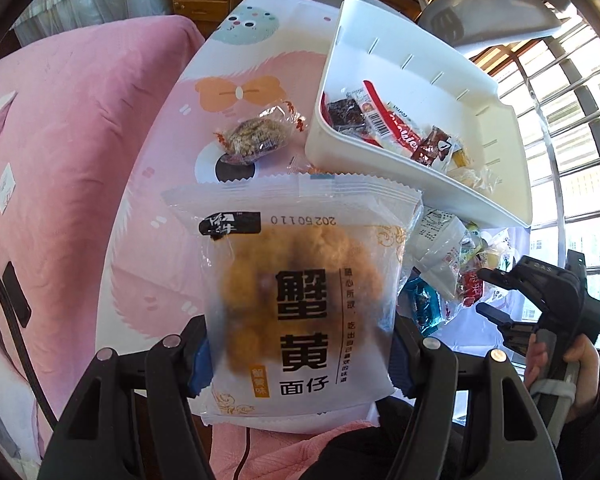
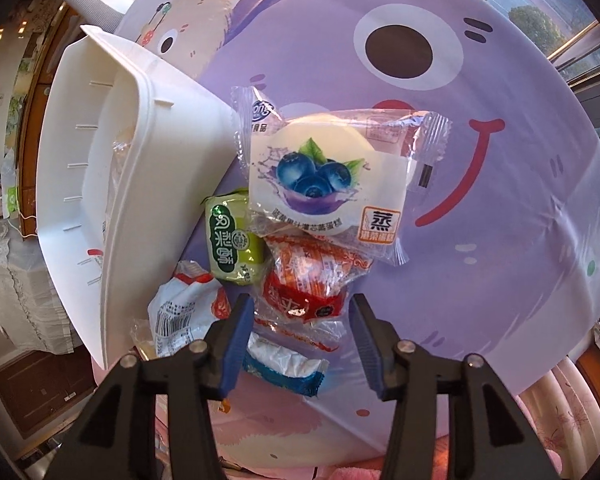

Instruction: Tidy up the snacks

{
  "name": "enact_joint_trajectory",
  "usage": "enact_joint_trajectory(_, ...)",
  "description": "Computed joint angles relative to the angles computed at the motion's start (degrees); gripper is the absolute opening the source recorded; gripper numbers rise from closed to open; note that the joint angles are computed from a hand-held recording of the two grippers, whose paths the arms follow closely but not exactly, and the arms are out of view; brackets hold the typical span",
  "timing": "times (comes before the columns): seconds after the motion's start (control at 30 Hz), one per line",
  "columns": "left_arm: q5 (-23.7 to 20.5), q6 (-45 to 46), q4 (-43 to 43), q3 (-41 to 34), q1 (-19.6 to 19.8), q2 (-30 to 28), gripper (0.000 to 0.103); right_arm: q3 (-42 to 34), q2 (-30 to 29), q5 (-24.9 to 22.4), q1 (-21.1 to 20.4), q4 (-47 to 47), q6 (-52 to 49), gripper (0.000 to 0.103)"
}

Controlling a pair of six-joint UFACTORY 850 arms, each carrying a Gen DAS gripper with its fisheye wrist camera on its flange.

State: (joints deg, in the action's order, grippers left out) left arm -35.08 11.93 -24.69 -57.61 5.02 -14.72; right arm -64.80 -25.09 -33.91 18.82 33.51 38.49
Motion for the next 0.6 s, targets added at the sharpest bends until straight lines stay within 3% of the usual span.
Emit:
enact_joint_trajectory(0.27, 1.0, -1.3, 2.0, 0.3, -0.6, 1.2, 0.067, -3.1, -3.3, -1.8, 0.3, -4.2, 4.3, 0.05)
enact_joint_trajectory(0.6, 1.1, -3.0, 4.2, 0.6, -1.2, 2.0, 0.067, -6.0, -5.7, -2.7, 0.2, -3.4, 0.4, 0.046)
